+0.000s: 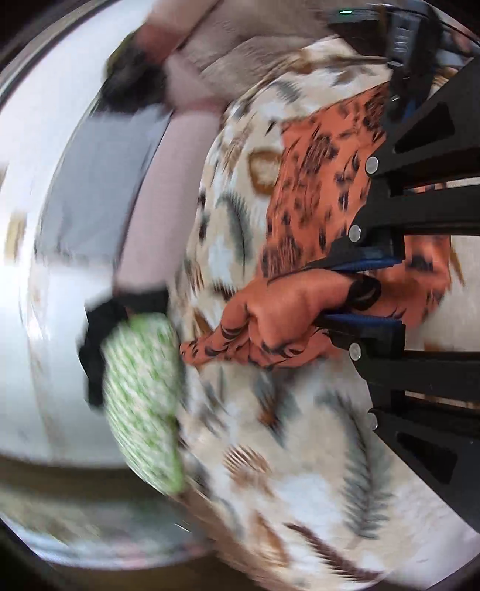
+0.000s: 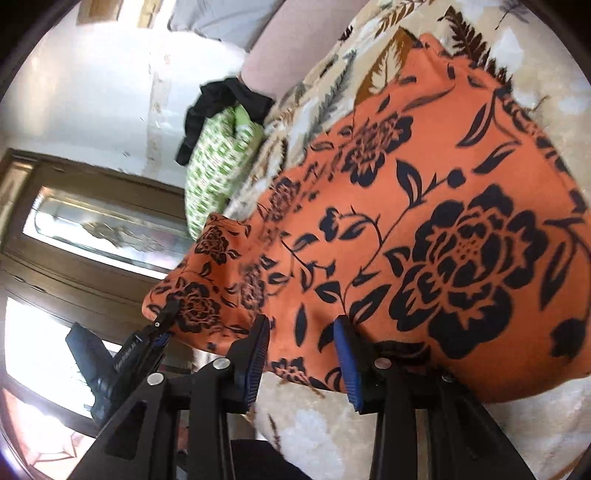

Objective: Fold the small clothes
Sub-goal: 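Grasp the folded blouse edge with the left tool and lift it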

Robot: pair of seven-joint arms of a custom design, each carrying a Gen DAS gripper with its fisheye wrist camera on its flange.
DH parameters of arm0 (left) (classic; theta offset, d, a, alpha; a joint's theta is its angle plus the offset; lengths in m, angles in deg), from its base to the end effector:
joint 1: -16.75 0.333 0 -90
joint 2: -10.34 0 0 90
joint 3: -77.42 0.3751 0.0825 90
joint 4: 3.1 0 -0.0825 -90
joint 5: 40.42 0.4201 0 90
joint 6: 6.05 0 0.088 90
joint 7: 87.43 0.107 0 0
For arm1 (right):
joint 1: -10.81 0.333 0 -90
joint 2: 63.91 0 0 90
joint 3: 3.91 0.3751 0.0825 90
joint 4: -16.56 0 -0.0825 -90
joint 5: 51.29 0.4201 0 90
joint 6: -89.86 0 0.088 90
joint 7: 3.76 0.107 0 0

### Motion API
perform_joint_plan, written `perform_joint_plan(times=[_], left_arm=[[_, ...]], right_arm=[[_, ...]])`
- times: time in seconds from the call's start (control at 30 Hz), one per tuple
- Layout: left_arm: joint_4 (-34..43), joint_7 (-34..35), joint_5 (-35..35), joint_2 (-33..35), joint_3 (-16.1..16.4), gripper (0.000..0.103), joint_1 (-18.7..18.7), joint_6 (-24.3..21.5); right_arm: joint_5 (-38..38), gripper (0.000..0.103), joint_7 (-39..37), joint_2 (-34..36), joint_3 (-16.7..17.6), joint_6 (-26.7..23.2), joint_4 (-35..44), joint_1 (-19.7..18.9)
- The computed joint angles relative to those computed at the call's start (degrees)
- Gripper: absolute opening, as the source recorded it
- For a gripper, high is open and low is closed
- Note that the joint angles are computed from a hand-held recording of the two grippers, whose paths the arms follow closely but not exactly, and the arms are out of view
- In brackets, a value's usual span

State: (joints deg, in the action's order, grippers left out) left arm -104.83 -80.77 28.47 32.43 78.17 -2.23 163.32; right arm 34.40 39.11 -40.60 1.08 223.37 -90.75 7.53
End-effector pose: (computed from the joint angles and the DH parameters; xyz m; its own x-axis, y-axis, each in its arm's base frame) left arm 0.6703 -0.2876 0.4364 -0.0258 -0.9951 0.0956 -0.6059 -0.0604 -0.7933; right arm 0.6997 0.0325 0.3450 -0.0004 -0.5255 -0.8508 -0.8822 0.4008 -0.2471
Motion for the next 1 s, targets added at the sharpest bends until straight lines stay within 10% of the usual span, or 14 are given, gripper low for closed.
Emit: perform_joint_plan(times=[0.33, 0.57, 0.73, 0.9, 0.93, 0.97, 1.0], left_arm=[[2.43, 16.35, -5.68, 8.07, -3.74, 0.019, -0.35, 6.21], [0.47, 23.59, -13.22, 7.58, -4.05, 0.019, 1.40, 11.04], [0.13, 24.70, -13.58, 7.54, 1.76, 0.019, -4.10, 12.00], [-1.52, 30.22, -18.57, 7.01, -0.81, 0.019, -1.50, 13.12], [-1.70, 30.46, -18.96, 6.86, 0.20, 0.019, -2.33, 13.45], [-1.83, 30.79, -19.41, 6.75, 0.92, 0.019, -2.94, 13.66], [-2.07, 32.13, -20.65, 6.58, -0.36, 0.019, -1.91, 13.60]], right_arm=[[7.76, 0.072, -1.25, 0.34, -0.52, -6.22, 2.05, -3.02], [-5.43, 0.078, 14.84, 13.45, 1.15, -8.25, 20.77, -2.67], [-14.92, 0.078, 22.04, 21.06, 3.12, -9.13, 33.38, -0.89], [-25.66, 0.077, 29.02, 29.62, 3.48, -9.40, 47.64, 2.12], [-27.03, 0.066, 28.76, 30.68, 3.94, -9.60, 49.29, 2.10], [-29.50, 0.025, 26.94, 31.55, 4.03, -9.54, 51.06, 2.72], [-32.50, 0.019, 26.21, 31.67, 3.57, -9.74, 51.77, 3.50]])
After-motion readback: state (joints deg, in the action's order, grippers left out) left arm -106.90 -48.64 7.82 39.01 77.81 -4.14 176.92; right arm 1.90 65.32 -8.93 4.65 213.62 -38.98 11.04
